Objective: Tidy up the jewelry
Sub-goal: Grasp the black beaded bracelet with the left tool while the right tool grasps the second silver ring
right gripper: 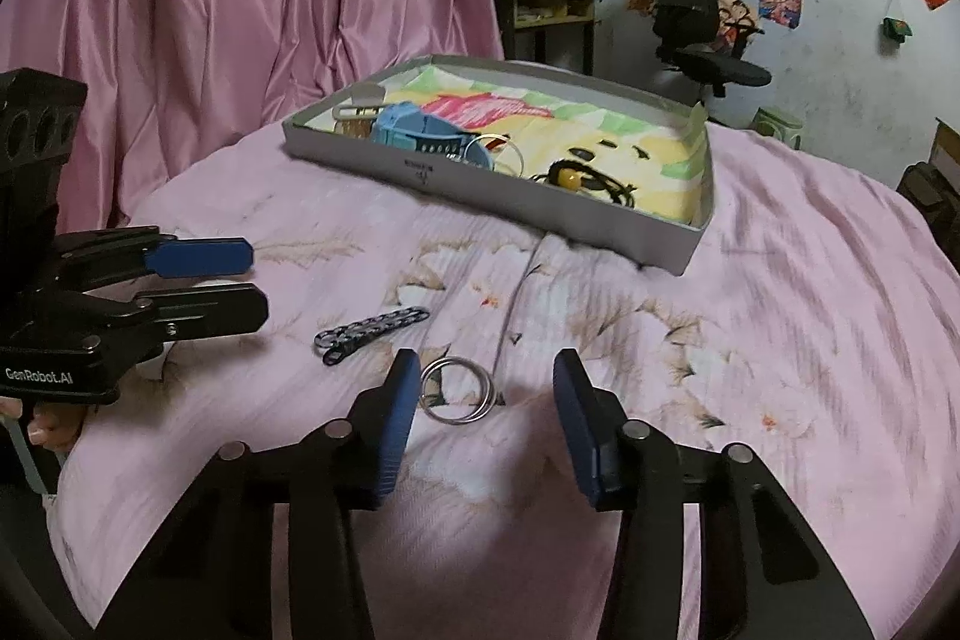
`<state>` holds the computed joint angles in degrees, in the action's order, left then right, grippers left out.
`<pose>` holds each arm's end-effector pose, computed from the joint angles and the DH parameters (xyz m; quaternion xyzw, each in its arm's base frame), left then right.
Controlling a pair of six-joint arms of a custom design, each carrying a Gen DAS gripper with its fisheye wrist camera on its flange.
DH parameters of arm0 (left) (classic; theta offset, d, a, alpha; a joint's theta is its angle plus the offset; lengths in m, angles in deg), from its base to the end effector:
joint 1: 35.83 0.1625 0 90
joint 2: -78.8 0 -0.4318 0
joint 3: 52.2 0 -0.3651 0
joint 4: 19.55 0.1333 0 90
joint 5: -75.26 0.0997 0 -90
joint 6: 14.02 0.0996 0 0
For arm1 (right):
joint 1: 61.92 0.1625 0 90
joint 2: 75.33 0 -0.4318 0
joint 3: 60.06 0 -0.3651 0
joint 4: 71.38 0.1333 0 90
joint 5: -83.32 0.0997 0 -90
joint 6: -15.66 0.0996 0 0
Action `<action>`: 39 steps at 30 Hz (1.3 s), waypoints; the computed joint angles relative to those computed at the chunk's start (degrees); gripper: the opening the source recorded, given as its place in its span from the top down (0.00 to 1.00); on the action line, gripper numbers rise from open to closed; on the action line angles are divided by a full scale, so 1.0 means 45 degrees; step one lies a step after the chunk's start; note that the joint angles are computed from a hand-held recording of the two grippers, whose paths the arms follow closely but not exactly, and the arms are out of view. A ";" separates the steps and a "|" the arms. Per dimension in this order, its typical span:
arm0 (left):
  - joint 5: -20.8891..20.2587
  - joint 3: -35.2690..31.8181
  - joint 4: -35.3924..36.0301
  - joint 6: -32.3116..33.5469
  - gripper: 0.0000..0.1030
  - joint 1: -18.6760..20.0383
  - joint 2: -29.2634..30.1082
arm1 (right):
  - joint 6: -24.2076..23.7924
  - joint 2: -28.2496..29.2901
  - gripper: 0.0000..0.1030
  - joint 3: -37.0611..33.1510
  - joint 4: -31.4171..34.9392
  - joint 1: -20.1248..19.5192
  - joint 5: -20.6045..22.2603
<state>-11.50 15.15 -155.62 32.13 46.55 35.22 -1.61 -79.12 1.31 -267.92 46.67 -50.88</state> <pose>0.0347 -0.7885 0.2588 0.4386 0.8772 -0.1733 0.0900 0.2983 -0.6866 -0.0888 0.1113 -0.8503 0.3878 0.3380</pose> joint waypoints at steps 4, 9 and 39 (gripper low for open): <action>0.0167 -0.0266 0.0616 0.0023 0.61 -0.0044 0.0180 | 0.0209 -0.0061 0.60 -0.0049 0.0783 -0.0080 0.0178; 0.0386 -0.0783 0.1494 -0.0113 0.65 -0.0074 0.0472 | 0.0538 -0.0091 0.60 -0.0205 0.1831 -0.0132 0.0152; 0.1375 -0.2459 0.3595 -0.1120 0.86 -0.0249 0.1525 | 0.1026 0.0124 0.67 -0.0883 0.3385 -0.0202 -0.0157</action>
<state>-5.31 4.09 -139.44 27.09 45.42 42.08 3.01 -78.57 -2.67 -252.69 45.76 -51.59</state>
